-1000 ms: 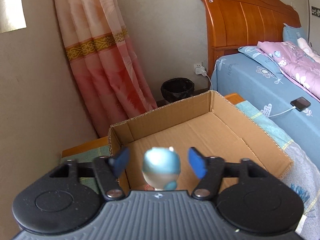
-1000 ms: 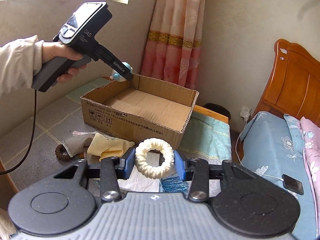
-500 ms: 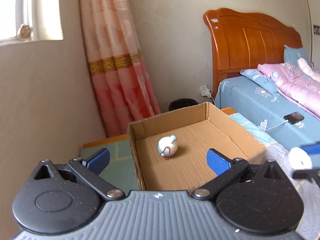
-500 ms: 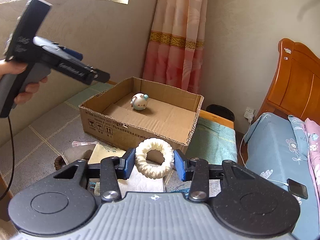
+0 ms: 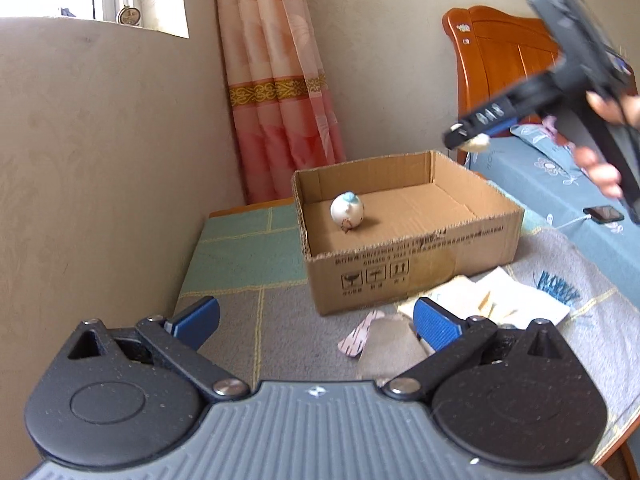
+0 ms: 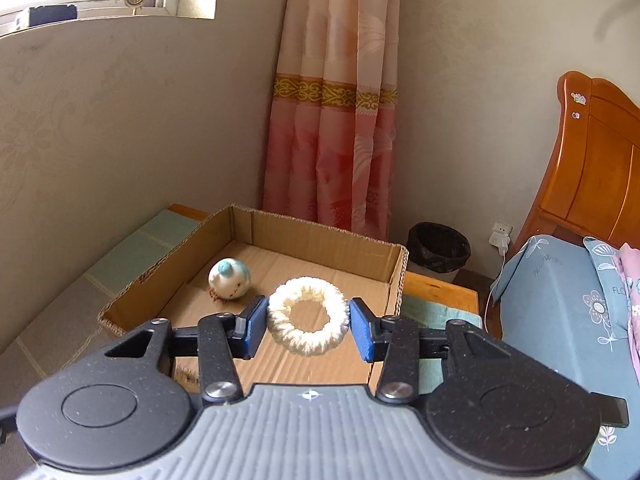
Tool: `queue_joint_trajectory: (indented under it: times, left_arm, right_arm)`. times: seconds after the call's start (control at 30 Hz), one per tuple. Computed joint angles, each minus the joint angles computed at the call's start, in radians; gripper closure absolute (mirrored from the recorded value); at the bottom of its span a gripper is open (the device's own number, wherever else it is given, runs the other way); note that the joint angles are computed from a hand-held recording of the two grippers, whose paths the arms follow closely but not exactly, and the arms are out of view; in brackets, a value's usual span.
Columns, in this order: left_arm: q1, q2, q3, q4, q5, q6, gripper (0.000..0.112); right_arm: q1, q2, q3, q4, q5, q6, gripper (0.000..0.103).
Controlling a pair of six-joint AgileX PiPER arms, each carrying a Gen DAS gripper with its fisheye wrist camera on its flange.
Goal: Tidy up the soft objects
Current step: 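Lower the cream rope ring into the box and open the right gripper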
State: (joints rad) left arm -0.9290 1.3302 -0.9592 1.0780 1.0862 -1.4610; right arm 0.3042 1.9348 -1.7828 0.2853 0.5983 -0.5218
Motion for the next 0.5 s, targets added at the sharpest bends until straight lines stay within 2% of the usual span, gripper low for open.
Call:
queue_joint_trajectory:
  times: [0.07, 0.13, 0.27, 0.5]
  left_arm:
    - [0.0, -0.001, 0.011, -0.023, -0.005, 0.013, 0.01]
    - [-0.007, -0.006, 0.03, -0.038, -0.002, 0.007, 0.01]
    - [0.0, -0.011, 0.049, -0.066, -0.02, 0.022, 0.01]
    - [0.009, -0.013, 0.058, -0.111, -0.065, 0.056, 0.01]
  right_arm:
    - [0.013, 0.072, -0.109, -0.059, 0.05, 0.073, 0.012]
    - [0.029, 0.095, -0.13, -0.133, 0.04, 0.154, 0.005]
    - [0.029, 0.06, -0.055, -0.136, 0.017, 0.151, 0.0]
    - [0.036, -0.053, 0.118, -0.196, -0.029, 0.205, 0.0]
